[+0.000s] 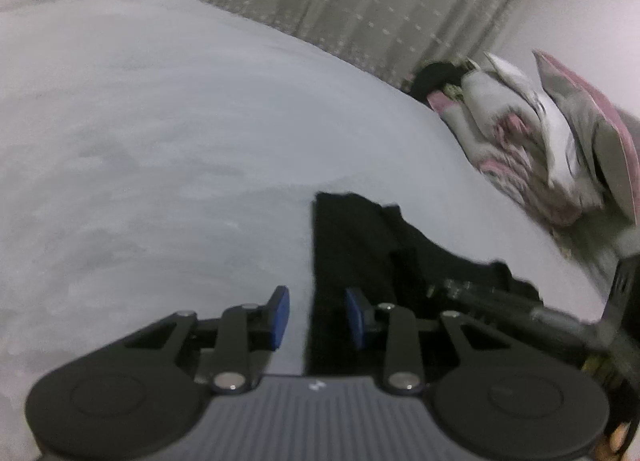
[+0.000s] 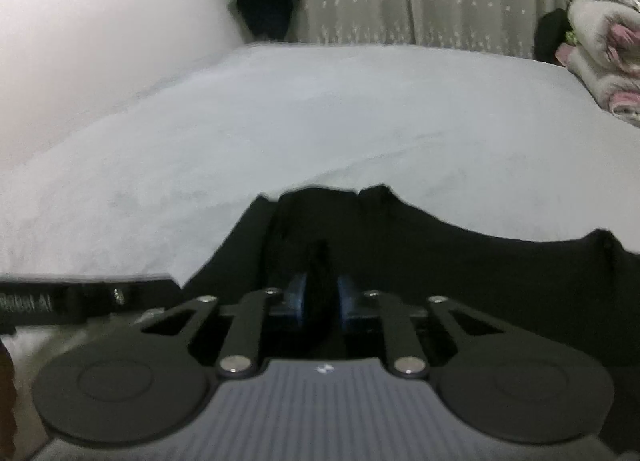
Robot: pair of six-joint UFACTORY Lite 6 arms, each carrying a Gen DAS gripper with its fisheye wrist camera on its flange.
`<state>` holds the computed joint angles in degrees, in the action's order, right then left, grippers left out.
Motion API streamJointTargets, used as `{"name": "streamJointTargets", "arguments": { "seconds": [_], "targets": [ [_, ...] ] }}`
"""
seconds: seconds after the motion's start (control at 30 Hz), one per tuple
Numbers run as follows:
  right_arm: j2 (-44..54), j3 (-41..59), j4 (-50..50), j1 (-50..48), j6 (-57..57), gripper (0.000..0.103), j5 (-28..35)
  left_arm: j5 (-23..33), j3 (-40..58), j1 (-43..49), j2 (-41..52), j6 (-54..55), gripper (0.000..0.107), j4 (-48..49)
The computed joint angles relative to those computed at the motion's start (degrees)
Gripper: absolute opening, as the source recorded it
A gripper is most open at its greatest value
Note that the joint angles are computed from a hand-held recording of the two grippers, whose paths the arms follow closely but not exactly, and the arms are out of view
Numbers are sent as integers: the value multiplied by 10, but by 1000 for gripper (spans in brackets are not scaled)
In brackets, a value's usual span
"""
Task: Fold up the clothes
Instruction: 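Grasp the folded shirt edge with the right gripper while the left gripper closes beside it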
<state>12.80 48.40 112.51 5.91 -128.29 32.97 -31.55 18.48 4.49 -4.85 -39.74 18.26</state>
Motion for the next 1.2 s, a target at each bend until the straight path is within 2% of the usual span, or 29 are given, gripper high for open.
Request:
{"name": "streamJointTargets", "arguments": {
  "seconds": [0.07,0.17,0.33,0.4,0.47,0.53,0.6,0.73,0.87,0.93,1.0,1.07,1.2],
  "targets": [
    [7,0,-12,-34,33,8,52,11,3,-21,1,40,32,-36],
    [19,10,-18,-70,70,5,95,19,2,-36,-5,69,32,-61],
    [31,23,-58,-107,139,5,123,32,-9,-48,-32,94,32,-81],
    [31,29,-100,-114,185,18,129,28,-19,-50,-51,82,32,-55],
    [34,39,-150,-121,234,18,145,23,-28,-51,-70,68,32,-27],
    [36,47,-184,-124,266,24,160,12,-31,-49,-76,38,32,20],
    [37,48,-190,-131,273,50,178,12,-24,-52,-64,28,32,41],
    [51,53,-192,-145,269,50,206,14,-6,-60,-27,15,32,72],
    [73,63,-192,-148,269,42,226,12,-6,-84,-14,54,32,54],
    [72,59,-187,-142,257,35,218,-5,-10,-80,-17,37,32,100],
    [69,53,-181,-134,243,19,198,-23,-19,-77,-26,25,32,148],
    [72,57,-183,-134,246,13,191,-29,-27,-85,-39,32,32,167],
    [92,77,-202,-155,277,11,209,-3,-39,-109,-71,83,34,105]
  ]
}}
